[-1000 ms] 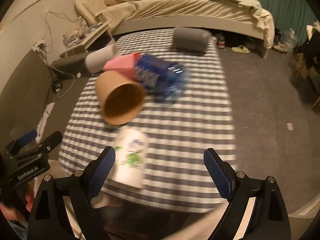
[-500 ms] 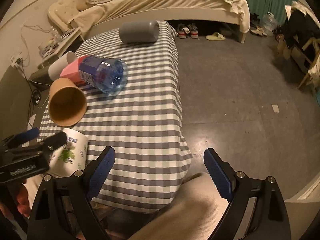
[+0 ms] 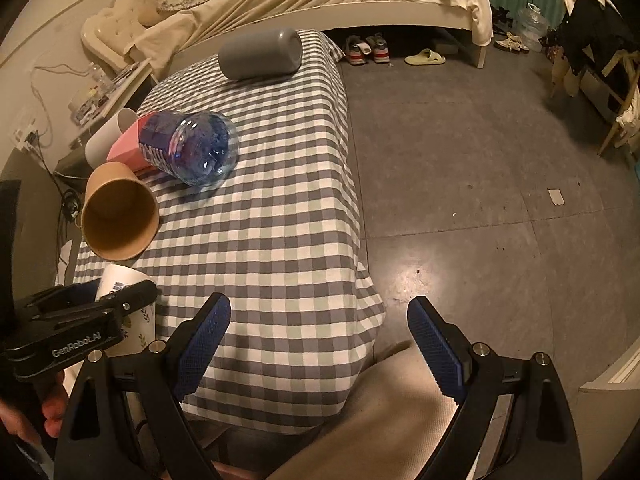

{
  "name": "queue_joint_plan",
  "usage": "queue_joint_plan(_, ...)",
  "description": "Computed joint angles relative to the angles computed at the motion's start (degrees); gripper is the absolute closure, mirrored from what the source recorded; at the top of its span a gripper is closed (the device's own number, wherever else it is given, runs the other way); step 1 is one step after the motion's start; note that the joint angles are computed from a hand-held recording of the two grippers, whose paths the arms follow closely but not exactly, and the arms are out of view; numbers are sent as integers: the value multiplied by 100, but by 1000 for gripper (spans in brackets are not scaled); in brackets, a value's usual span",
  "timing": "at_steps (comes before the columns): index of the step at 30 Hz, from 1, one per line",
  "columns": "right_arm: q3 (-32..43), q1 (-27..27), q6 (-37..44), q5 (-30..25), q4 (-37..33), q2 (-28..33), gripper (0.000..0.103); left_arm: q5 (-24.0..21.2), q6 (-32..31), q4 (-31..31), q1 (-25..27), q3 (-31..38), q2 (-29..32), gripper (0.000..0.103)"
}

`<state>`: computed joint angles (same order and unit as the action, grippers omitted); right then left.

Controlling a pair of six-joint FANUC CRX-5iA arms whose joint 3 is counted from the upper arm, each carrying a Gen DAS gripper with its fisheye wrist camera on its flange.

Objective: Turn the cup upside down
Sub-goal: 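Rotate the held cup with the left gripper until its opening faces up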

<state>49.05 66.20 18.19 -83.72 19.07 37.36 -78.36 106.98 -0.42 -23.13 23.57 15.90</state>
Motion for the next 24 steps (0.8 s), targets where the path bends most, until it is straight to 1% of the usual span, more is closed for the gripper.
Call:
queue_joint_plan(8,201,89,18,-130,61,108,13,285,-12,-301,-84,56,-261,44)
queue_joint_plan(15,92,160,-98,-180,136,31,13,569,-57,-349,-214,-369,-571,44)
queue_joint_plan(20,0,182,-171,-184,195,-31,13,557,-13,-183,-148,-580,-627,44)
queue_joint_plan(24,-18,190,-178,-191,202,-46,13,655,-42,-73,-76,-409,-594,44)
